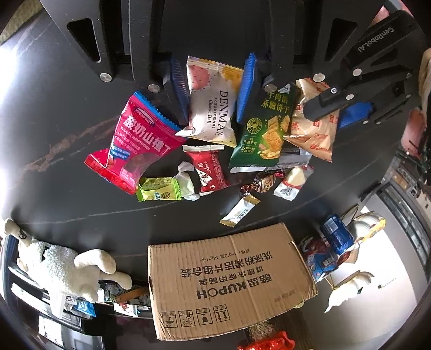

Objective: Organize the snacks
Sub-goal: 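Grasp the cream biscuit bag with left gripper while right gripper grasps white DENMAS bag, then carry both bags into the cardboard box and open both grippers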

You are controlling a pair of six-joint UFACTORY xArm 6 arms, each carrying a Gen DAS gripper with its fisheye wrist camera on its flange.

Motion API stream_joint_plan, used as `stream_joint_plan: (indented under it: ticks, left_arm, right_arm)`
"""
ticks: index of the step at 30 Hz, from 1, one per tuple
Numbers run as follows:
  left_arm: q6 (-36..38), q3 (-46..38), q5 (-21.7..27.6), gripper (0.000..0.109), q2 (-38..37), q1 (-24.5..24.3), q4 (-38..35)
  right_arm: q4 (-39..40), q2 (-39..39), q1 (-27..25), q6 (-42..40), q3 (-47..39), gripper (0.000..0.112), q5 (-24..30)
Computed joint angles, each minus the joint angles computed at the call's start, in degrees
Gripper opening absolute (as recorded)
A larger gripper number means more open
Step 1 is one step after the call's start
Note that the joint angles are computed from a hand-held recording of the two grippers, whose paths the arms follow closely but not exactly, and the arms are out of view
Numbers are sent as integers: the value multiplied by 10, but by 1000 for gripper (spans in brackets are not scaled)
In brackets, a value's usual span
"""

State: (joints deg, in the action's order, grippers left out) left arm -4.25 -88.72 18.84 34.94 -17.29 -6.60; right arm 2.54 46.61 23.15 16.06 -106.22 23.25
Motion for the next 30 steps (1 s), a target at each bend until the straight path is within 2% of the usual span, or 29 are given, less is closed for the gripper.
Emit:
stream_joint_plan:
  ticks: [16,19,24,30]
  left_arm:
    - [-30,55,-51,35,-60,0,47]
    - [-19,62,-60,35,-75,-1,45]
    - [49,60,-71,35,-95,-4,-15]
    - [50,29,-73,35,-94,1,-6]
  right_arm:
    - [-42,-76,9,11,80,32,-61]
    - [-53,-96,10,11,92,32,-74]
    - [-105,-114,7,37,92,32,-90]
    - [-134,-113,5,45,59,32,-96]
